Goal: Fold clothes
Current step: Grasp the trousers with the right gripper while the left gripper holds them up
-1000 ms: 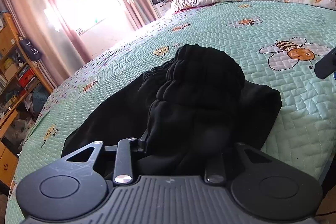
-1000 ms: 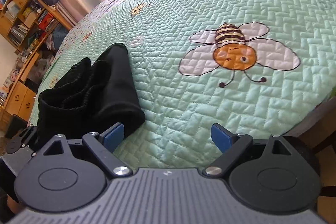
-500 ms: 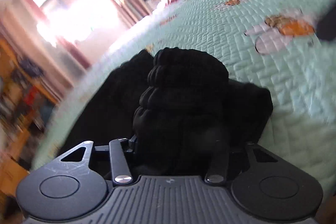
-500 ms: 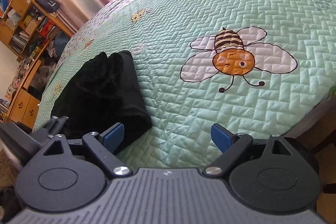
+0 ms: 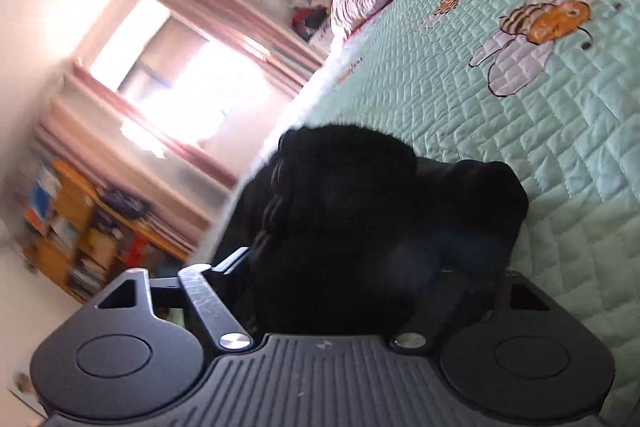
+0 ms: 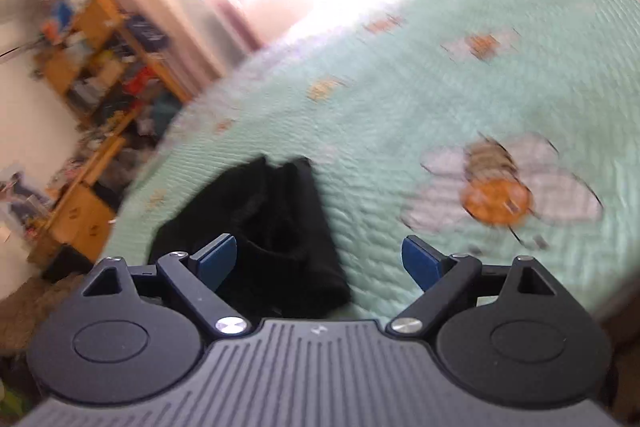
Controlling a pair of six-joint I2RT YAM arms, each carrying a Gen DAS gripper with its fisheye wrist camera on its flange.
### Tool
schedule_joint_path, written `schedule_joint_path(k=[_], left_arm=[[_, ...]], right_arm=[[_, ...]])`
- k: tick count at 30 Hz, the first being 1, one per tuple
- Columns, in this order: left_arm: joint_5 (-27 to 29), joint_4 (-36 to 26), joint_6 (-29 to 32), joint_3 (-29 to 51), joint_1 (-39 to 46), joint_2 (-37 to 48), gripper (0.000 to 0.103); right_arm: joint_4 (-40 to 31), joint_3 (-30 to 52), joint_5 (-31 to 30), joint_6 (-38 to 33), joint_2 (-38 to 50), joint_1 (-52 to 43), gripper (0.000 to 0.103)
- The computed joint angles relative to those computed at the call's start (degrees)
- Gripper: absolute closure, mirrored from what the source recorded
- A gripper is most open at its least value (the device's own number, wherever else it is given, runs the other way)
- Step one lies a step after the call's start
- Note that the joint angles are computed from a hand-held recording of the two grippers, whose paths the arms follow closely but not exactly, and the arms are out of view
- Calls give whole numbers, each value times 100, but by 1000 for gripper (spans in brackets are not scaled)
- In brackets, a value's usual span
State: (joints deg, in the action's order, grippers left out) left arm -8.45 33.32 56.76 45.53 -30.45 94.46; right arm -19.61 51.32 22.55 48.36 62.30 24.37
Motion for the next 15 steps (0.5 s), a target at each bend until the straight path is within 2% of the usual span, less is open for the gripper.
schedule_joint_path(k=[1,2,3,5,6,8,10,12,15], left_arm=[[75,222,78,-177,-1,-106,17],[152,441,155,-352,-1,-211,6],[311,760,204,-603,43,-358,0],[596,1255,234,-1106,174,-740,1],[702,1273,125,-1272,287,-978,1],[935,1060,-188,-1494,574,-1498,1],[1158,555,-613,-1445,1051,-1840,1],[1351,43,-1038,-1255,1558,-1991,1],[1775,-351,-1564,-903,2340,-1837,1]], right_arm=[[182,213,-215,-461,168,-13,13],[332,452,-463,-913,353,-36,13],[439,714,-698,-1346,554,-50,13],[588,1271,-1076,-2151,972,-61,13],[652,1550,-1196,-2523,1178,-51,13],[691,2089,-1507,-3045,1598,-66,9],[692,2582,-2003,-3314,2055,-121,7],[601,3184,-2426,-3317,2696,-111,7],[393,4294,-3091,-3089,3873,-136,7]])
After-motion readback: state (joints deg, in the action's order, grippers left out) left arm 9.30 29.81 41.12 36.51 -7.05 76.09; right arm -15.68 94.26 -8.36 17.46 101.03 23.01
